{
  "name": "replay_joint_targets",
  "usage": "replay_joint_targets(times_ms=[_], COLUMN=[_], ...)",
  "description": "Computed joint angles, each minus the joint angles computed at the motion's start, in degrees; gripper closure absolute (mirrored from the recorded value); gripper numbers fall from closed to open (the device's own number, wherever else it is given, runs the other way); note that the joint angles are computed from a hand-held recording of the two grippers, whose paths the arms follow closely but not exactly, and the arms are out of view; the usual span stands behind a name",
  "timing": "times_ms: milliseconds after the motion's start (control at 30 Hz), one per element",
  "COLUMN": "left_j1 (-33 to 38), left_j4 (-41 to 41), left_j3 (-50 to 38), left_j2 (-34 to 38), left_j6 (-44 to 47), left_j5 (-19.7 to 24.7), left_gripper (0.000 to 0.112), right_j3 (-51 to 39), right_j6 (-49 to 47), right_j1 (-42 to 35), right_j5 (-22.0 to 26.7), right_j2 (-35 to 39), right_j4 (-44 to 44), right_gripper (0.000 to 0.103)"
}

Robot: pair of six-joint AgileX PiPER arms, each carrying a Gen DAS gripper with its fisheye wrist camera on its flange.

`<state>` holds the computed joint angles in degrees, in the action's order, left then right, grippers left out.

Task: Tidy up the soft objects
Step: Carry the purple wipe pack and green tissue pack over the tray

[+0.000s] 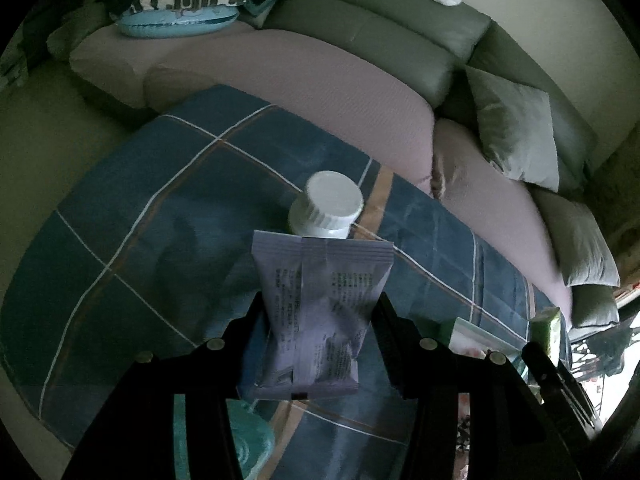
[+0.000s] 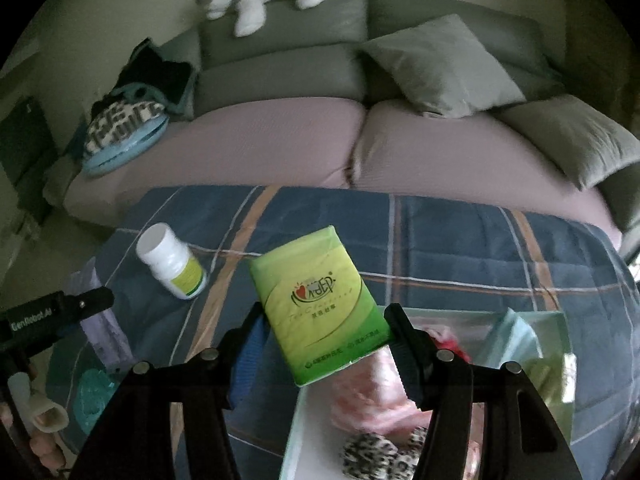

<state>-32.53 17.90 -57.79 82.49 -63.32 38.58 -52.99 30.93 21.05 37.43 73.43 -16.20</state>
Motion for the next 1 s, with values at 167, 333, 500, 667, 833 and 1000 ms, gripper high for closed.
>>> replay_joint_targets(times_ms=[167, 333, 500, 667, 833, 1000], left_j1=[-1.4, -2.7, -6.4, -10.7, -14.2, -18.3], left_j4=[1.3, 2.5, 5.0, 6.2, 5.1, 3.8], left_j3=[-0.9, -1.3, -3.8, -7.2, -10.8, -15.5], left_j2=[0.3, 0.1, 1.1, 3.2, 5.9, 9.7], left_j6=[-1.1, -2.2, -3.6, -3.2, -0.6, 2.7], left_j5=[0.7, 1.5, 3.5, 5.1, 5.1, 5.9], left_gripper=[0.060, 0.060, 0.060, 0.060, 0.060, 0.060], right_j3=[0.8, 1.6, 2.9, 3.9, 4.6, 4.6], right_j6=[-1.4, -3.0, -3.8, -6.1, -11.0, -18.8], right_j1=[-3.3, -6.3, -8.6, -13.1, -20.3, -30.9], right_j5=[1.1, 2.1, 3.8, 5.8, 7.7, 9.1], right_j2=[-2.0, -4.1, -7.4, -10.8, -14.0, -16.5], right_j4=[1.6, 3.1, 3.5, 5.6, 9.4, 14.6], right_gripper=[0.041, 0.041, 0.041, 0.041, 0.041, 0.041])
